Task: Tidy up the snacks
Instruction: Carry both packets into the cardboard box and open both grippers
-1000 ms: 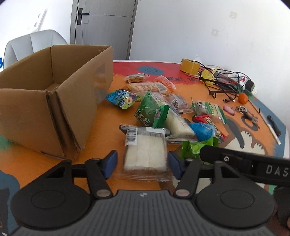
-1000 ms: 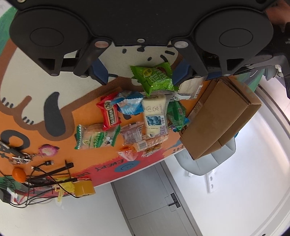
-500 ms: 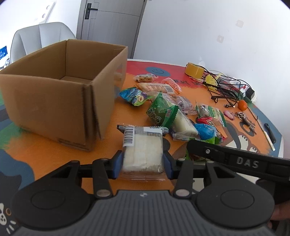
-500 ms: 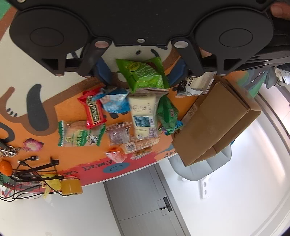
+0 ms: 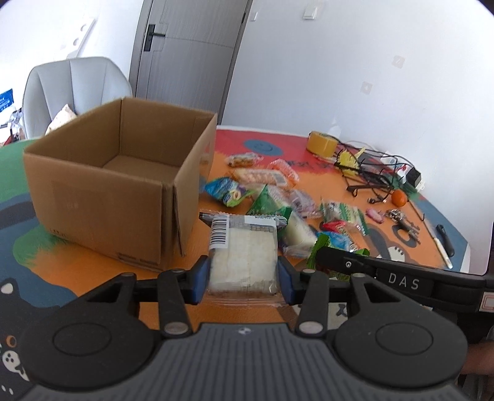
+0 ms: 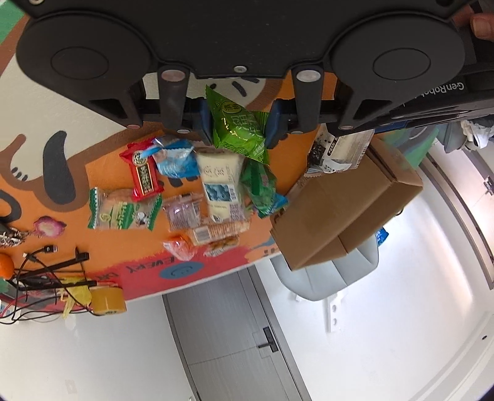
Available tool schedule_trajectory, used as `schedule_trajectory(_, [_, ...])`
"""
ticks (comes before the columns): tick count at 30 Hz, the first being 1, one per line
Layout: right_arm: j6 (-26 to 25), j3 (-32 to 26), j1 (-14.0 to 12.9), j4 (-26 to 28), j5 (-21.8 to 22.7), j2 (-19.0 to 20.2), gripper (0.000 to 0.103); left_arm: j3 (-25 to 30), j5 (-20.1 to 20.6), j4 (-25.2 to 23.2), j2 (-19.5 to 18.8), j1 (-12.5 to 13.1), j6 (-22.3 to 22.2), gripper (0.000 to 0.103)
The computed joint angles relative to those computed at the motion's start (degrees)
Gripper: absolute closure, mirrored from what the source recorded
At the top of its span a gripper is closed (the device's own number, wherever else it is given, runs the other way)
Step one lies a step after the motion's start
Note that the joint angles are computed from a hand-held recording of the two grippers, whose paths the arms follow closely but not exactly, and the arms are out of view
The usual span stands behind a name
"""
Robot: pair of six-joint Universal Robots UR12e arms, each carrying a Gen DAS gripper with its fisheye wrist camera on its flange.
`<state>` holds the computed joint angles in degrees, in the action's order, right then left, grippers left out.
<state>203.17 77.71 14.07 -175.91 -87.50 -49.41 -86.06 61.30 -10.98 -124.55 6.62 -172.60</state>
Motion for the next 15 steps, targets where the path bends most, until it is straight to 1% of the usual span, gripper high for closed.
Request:
schedule_trajectory(5, [-0.4, 0.0, 0.3, -1.4, -0.4, -0.4, 0.067, -0.5, -1.1, 1.6, 0.6, 0.4, -0.4, 0.058])
schedule_trajectory(10, [-0.8, -0.5, 0.5, -2.3, -0.5, -0.5, 0.067, -0.6, -1.3, 3.2, 1.1, 0.6, -0.6, 0.058])
schedule_trajectory(12, [-0.8, -0.8, 0.5, -2.6, -0.5, -0.5, 0.067, -0.5, -2.1, 3.4, 1.3, 0.8, -0.9, 0.058])
schedule_trajectory(15, [-1.3, -1.5, 0.7, -3.1, -0.5, -0.4, 0.067, -0.6, -2.1, 5.3, 1.6, 1.0, -1.0, 0.058])
